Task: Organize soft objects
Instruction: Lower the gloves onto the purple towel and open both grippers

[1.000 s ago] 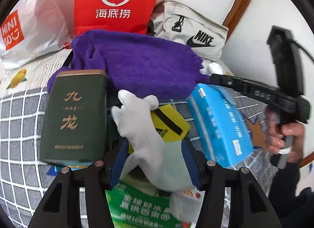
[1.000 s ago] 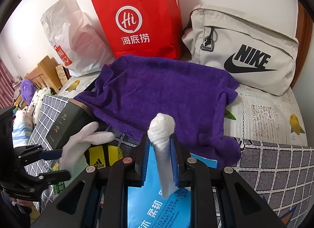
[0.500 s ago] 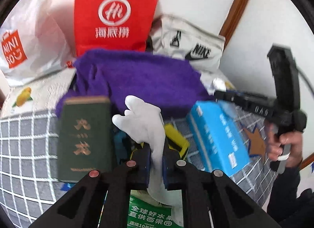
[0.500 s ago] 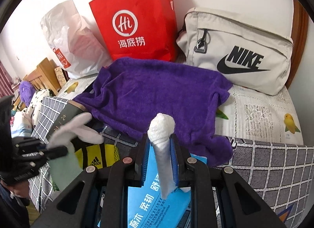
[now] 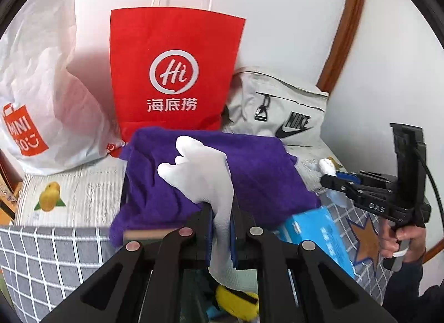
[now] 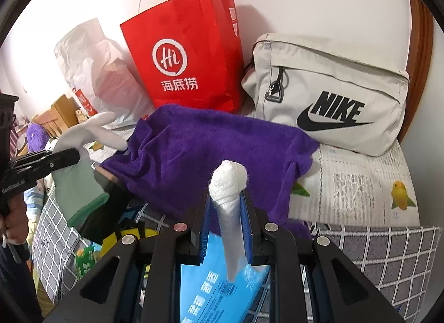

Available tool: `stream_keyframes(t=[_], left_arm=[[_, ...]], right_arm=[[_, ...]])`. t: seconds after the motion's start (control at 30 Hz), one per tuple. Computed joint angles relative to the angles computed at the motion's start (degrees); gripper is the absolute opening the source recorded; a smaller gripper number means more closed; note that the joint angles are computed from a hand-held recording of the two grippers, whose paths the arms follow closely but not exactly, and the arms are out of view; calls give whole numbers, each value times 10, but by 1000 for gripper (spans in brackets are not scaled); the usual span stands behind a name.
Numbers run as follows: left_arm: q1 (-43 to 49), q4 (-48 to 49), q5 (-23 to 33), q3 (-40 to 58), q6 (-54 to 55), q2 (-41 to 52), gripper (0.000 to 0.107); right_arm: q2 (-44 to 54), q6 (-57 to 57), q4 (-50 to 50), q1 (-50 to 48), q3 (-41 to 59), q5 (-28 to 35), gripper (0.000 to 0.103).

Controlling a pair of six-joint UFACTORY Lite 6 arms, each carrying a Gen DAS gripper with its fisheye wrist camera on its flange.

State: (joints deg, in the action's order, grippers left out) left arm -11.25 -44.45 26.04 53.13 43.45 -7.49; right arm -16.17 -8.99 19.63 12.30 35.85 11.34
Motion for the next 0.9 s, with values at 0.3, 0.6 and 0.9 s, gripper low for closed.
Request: stream_keyframes(t=[0.3, 0.6, 0.9], left_arm=[[9, -33, -10, 126, 40, 151, 10], [22, -9, 0, 263, 21, 288, 10], [16, 82, 20, 390, -66, 408, 10]], right_arm=[[117, -22, -7, -17, 100, -10, 20], [250, -88, 32, -36, 207, -18, 20], [366, -165, 89, -56, 302, -4, 20]])
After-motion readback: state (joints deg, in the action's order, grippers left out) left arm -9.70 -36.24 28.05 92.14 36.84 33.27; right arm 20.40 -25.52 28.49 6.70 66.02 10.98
